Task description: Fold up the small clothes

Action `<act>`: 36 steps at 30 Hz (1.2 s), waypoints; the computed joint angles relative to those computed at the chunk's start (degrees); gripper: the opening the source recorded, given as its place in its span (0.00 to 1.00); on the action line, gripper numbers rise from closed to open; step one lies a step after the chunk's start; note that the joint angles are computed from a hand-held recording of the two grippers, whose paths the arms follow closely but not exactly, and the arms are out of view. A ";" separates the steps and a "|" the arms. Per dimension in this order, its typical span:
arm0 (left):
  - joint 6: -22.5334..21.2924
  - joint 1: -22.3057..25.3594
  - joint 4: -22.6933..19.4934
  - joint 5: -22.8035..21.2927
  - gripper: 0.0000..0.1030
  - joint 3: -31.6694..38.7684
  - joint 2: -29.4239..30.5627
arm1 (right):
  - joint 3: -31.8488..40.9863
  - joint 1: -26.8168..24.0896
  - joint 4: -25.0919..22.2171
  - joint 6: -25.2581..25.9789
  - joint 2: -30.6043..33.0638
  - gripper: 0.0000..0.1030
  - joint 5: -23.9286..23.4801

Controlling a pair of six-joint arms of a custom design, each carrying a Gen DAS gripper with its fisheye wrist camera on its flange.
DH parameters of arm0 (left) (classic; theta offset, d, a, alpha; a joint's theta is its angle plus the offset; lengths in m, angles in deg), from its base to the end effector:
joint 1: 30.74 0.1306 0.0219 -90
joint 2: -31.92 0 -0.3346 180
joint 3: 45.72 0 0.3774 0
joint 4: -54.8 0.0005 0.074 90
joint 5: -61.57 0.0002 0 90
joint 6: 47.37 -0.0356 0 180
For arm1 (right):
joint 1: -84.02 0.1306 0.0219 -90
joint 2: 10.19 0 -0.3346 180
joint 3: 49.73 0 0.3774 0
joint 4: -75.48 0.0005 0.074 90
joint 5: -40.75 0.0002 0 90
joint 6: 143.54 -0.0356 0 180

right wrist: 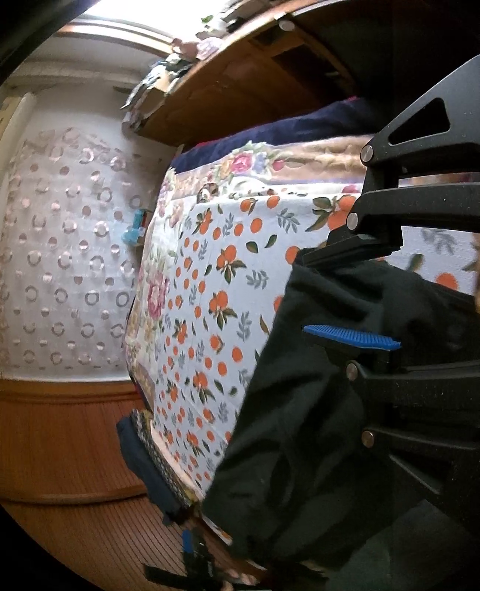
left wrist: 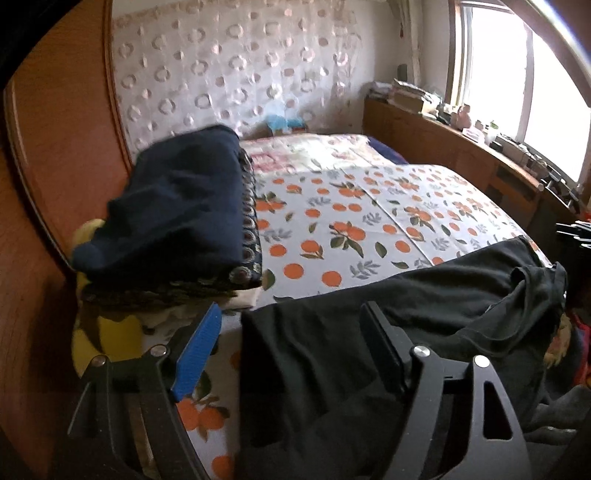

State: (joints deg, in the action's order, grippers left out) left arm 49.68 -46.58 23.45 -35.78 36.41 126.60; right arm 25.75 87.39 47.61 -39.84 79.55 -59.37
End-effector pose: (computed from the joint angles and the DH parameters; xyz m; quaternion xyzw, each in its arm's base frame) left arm 0.4785 -0.1315 0.3061 0.0453 0.9175 -0.0197 0.3947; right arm 0.4657 0.0332 0.2989 -0.1705 0.8951 0.0439 0.4097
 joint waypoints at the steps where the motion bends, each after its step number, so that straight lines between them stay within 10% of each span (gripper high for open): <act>1: -0.33 -0.05 -0.43 -0.46 0.75 0.70 0.87 | 0.67 -0.17 0.41 -0.92 1.50 0.32 -0.24; 11: -0.63 1.58 -4.84 -0.36 0.75 5.03 7.96 | 9.34 0.36 -0.96 -4.83 13.47 0.32 0.49; 18: 1.48 3.10 -6.58 3.16 0.76 6.02 9.34 | 10.99 0.98 -2.24 -5.02 14.69 0.52 2.65; 33: -1.82 3.87 -11.89 6.24 0.59 11.16 12.10 | 12.55 0.26 -4.47 -2.41 16.38 0.58 -1.56; 36: -2.44 3.91 -11.82 7.94 0.38 11.53 12.29 | 12.48 0.44 -4.93 -1.78 16.20 0.57 -2.21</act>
